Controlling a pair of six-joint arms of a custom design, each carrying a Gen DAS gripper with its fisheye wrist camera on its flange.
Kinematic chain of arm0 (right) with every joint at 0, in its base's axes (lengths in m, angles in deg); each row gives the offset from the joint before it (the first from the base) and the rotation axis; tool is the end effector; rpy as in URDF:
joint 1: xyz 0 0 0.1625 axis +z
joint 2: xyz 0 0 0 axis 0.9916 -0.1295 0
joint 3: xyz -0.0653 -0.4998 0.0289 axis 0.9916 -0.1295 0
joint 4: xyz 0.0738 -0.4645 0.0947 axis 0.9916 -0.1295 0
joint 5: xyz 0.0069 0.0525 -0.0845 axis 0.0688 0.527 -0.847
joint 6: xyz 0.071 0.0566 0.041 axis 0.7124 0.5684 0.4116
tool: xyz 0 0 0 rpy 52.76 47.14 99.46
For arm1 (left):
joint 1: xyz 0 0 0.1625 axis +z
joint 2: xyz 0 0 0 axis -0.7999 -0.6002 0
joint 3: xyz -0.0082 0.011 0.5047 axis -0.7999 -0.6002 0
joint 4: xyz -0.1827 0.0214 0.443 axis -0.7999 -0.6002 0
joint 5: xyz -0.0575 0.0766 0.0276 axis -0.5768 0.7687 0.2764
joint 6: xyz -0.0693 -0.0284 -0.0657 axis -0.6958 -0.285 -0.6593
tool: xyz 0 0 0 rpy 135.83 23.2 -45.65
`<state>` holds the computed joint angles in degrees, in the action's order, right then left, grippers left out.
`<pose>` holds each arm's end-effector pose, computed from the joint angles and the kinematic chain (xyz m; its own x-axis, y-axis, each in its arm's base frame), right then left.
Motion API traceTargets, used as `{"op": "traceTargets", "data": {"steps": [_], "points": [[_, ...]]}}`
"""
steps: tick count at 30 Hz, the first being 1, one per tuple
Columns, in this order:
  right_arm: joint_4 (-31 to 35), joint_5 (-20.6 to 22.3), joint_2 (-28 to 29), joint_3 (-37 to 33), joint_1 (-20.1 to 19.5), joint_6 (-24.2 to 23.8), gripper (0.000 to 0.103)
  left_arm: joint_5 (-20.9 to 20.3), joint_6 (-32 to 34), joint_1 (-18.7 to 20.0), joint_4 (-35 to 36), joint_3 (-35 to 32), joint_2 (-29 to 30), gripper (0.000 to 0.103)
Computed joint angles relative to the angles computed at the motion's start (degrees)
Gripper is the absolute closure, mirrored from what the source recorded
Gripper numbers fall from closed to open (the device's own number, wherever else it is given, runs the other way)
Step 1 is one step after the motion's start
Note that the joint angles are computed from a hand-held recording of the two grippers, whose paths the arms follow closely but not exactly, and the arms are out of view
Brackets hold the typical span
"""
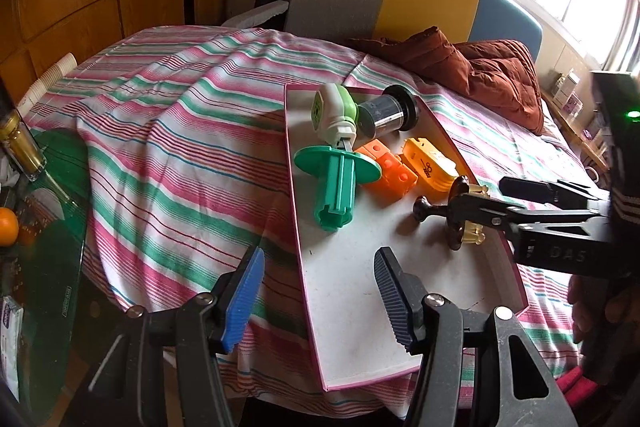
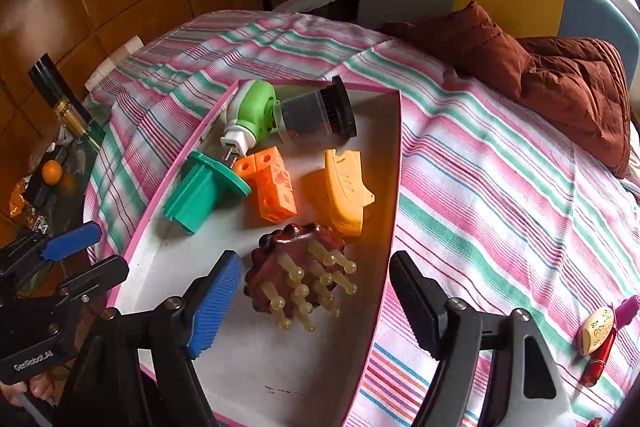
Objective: Organize rigid objects
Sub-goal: 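Carry the brown bristle brush into the tray and open the right tool, then move both tools to the yellow egg and the purple-capped red tube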
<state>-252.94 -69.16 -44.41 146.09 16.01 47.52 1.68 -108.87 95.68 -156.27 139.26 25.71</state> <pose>0.1529 -0.4527 0.0482 -0.7307 -0.3029 0.6118 -0.5302 0.8163 -0.2290 -0.1033 -0.3769 0.0977 -0.8081 0.0477 -0.5871 0.3883 0.7926 -0.4701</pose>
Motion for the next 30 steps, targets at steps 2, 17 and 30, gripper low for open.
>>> {"op": "traceTargets", "data": {"steps": [2,17,30], "points": [[-1.53,0.58,-0.78,0.85,0.12,-0.61,0.025,0.55,-0.17,-0.3,-0.07,0.13,-0.13,0.04],[-11.27,-0.98,-8.65,7.69,-4.24,-0.79,0.025,3.54,0.98,-4.67,0.24,0.36,-0.07,0.039],[-14.27,-1.72,-15.39,10.75,-11.4,0.17,0.025,3.81,2.36,-7.91,1.47,-0.42,0.96,0.039]]}}
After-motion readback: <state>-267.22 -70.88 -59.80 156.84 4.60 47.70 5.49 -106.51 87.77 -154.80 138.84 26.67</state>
